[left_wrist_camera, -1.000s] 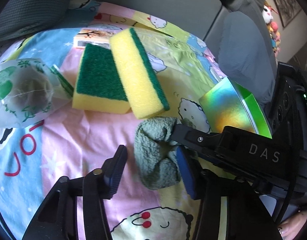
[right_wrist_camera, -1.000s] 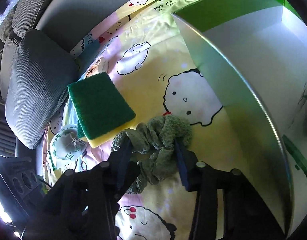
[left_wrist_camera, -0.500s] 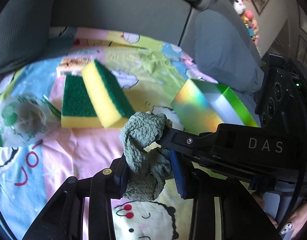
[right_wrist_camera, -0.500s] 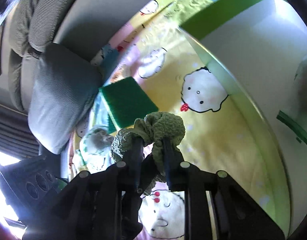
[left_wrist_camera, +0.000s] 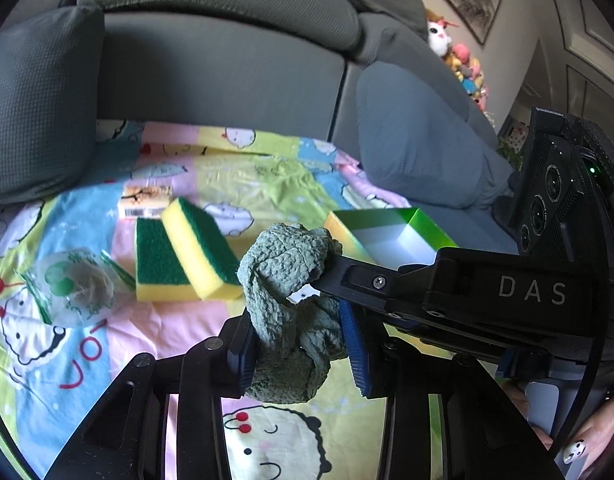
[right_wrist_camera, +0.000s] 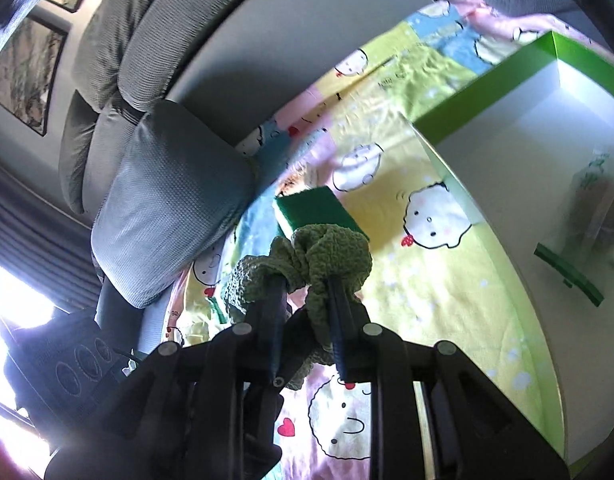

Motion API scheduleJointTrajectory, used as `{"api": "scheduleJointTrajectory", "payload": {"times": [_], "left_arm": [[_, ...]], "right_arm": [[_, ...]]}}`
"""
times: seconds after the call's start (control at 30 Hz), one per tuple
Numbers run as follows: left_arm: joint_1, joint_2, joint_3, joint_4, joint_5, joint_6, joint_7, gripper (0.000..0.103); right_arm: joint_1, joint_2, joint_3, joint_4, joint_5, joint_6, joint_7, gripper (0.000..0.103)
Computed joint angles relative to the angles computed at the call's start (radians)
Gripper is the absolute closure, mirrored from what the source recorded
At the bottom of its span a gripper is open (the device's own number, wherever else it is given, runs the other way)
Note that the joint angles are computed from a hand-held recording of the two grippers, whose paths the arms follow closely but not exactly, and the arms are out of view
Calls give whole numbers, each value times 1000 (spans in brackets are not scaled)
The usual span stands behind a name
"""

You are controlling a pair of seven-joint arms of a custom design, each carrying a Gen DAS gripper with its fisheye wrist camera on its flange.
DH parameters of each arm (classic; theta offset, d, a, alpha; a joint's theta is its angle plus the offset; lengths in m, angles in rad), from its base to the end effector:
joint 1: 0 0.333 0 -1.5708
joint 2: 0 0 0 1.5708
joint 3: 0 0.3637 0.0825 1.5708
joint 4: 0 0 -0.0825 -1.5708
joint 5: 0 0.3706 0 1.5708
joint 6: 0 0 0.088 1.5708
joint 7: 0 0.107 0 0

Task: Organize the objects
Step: 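Grasp the grey-green scrunchie with the right gripper and lift it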

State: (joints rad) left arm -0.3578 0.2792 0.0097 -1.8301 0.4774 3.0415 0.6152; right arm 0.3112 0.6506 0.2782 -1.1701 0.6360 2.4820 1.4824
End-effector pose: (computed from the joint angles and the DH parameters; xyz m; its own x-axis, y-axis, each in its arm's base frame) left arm 0.6212 -0.2638 0.5401 -0.0169 -0.9374 0.3477 -0.6302 -0.2600 -0.7316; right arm 0.7045 0.3736 0.5412 0.3180 -0.6743 -0.6664 -0.8904 0.0292 -0.4543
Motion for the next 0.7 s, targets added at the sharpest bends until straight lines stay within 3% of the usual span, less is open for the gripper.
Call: {"api": "scheduleJointTrajectory", "payload": {"times": [0.4,0.7], "left_arm": [[-135,-27,176,-8,280,96,-250,64],[-134,-23,184,15,402,105,-361,64]], "right_arm": [[-19,-86,31,-116,68,127,-118,82],[-14,-116,29,-156,85,169,-144,82]]}}
